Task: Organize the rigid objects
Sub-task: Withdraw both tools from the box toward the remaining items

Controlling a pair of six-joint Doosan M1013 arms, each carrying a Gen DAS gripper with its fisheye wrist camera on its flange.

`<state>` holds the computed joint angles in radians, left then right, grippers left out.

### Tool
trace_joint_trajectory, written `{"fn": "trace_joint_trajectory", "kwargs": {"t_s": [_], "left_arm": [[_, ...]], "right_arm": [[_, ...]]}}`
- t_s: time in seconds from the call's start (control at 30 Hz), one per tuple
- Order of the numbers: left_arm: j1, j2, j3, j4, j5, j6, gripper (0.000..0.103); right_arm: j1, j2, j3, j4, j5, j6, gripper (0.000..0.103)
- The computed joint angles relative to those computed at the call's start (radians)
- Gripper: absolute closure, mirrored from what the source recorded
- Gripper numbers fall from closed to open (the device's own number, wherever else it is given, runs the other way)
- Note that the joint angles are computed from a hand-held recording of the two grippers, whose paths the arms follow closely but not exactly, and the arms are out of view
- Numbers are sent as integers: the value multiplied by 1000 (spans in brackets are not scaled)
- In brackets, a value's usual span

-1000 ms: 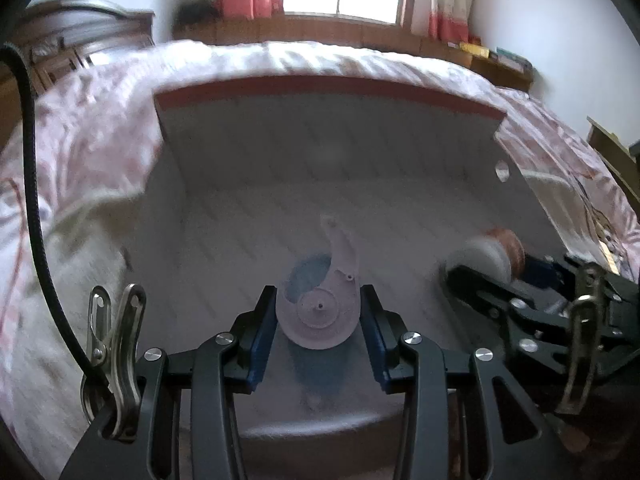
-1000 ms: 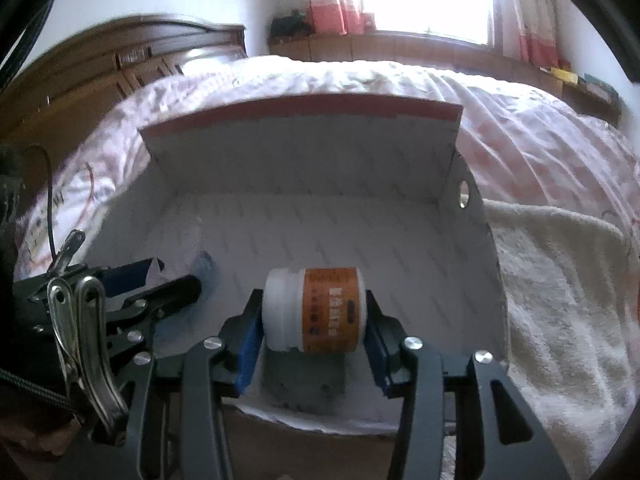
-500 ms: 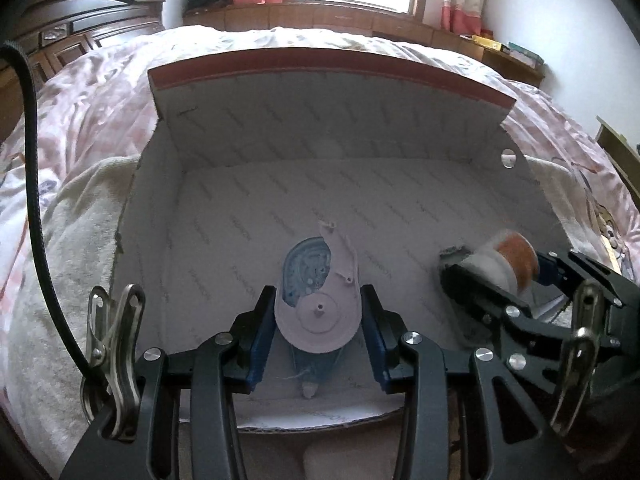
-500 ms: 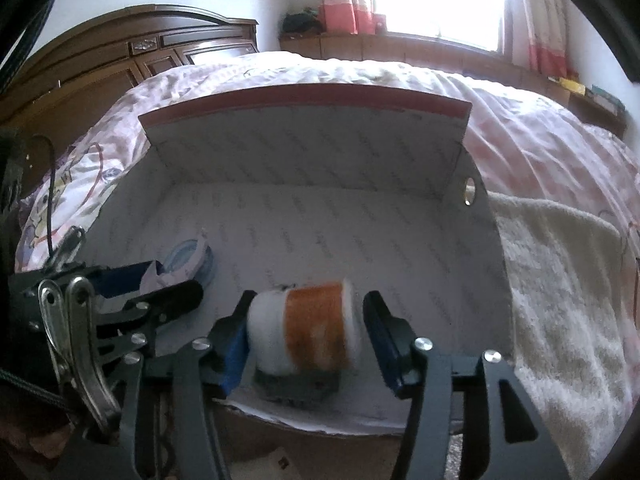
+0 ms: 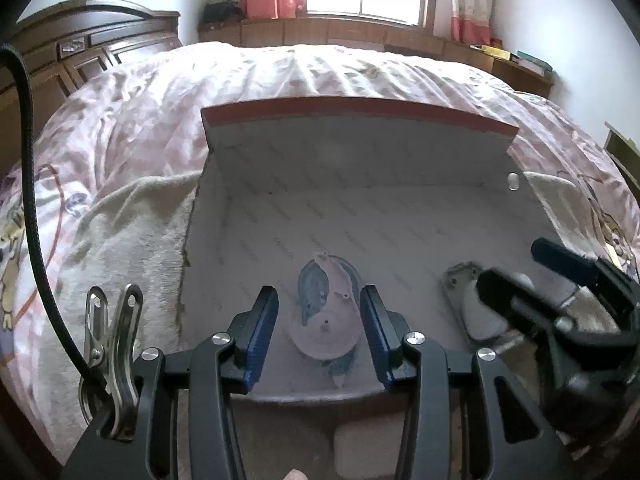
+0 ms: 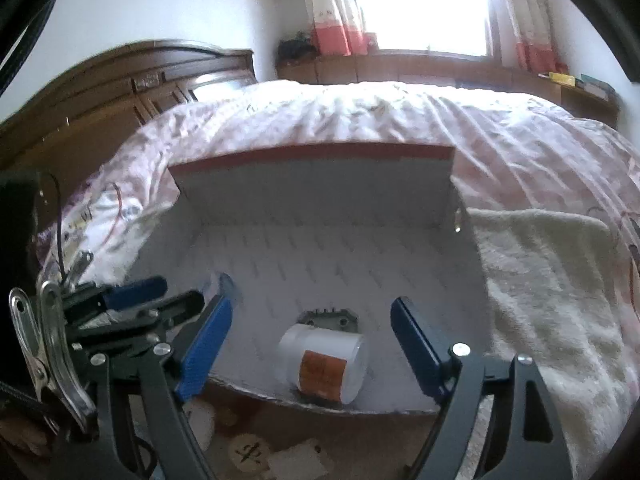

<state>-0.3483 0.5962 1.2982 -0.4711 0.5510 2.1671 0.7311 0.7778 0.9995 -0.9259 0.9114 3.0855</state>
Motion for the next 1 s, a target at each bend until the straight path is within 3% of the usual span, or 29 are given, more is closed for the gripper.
{"fn": "trace_joint_trajectory", "kwargs": {"t_s": [0.57, 1.0], "left_arm": [[33, -98, 131, -181, -26, 201, 59], [50, -135, 206, -177, -26, 215, 59]], "right_arm": [[58, -58, 83, -24, 34, 169, 18], [88, -87, 158, -4, 35, 267, 18]]}}
